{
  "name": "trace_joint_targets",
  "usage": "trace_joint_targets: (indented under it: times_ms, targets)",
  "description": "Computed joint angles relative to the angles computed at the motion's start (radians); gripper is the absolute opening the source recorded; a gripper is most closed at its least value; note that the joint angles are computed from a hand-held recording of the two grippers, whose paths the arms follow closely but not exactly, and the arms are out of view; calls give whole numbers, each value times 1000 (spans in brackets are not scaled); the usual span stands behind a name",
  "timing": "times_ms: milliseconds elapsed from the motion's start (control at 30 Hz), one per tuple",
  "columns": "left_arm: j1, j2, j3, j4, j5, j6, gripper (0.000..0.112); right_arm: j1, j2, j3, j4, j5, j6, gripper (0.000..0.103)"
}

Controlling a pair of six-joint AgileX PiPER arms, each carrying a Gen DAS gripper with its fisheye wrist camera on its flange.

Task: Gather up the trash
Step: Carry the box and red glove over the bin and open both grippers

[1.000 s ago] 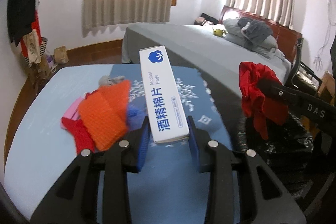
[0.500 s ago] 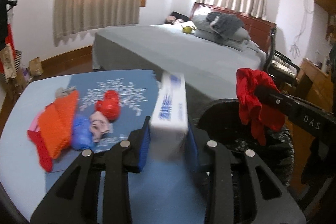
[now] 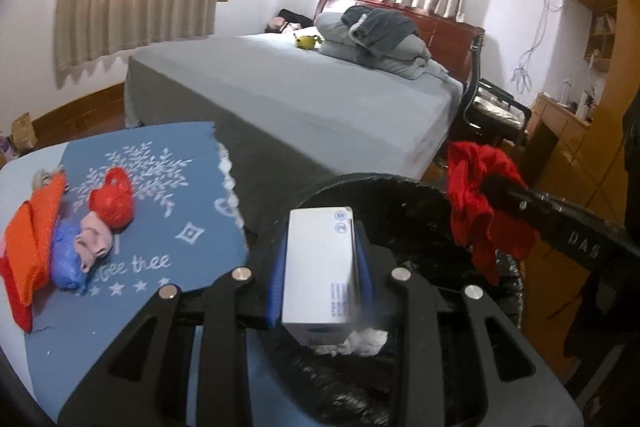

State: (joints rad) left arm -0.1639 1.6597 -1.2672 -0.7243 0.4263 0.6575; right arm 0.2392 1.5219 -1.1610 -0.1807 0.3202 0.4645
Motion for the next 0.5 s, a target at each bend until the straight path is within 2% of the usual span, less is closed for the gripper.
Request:
trace_joint_targets:
  times_ms: [233,367,400,433,467,500]
  targets:
    - [-51,38,-55,7,-6,-25,29,-45,-28,41,6,-5,-6,10]
    - [-72,68,-90,5,13,-23,31,-65,-26,48,2,6,-2,21]
    - [-76,77,-102,31,20,-45,40,-69,-26,49,0,9,1,30]
    - [-73,84,-110,31,34,-43,47,-73,-28,54,-17,10,20,34]
    - [-69,86,-112,27,39,-38,60,-76,-30,60,-35,8,39,43]
    - [-66,84,-107,33,31,-42,65,-75,-31,62,-57,10,64,51]
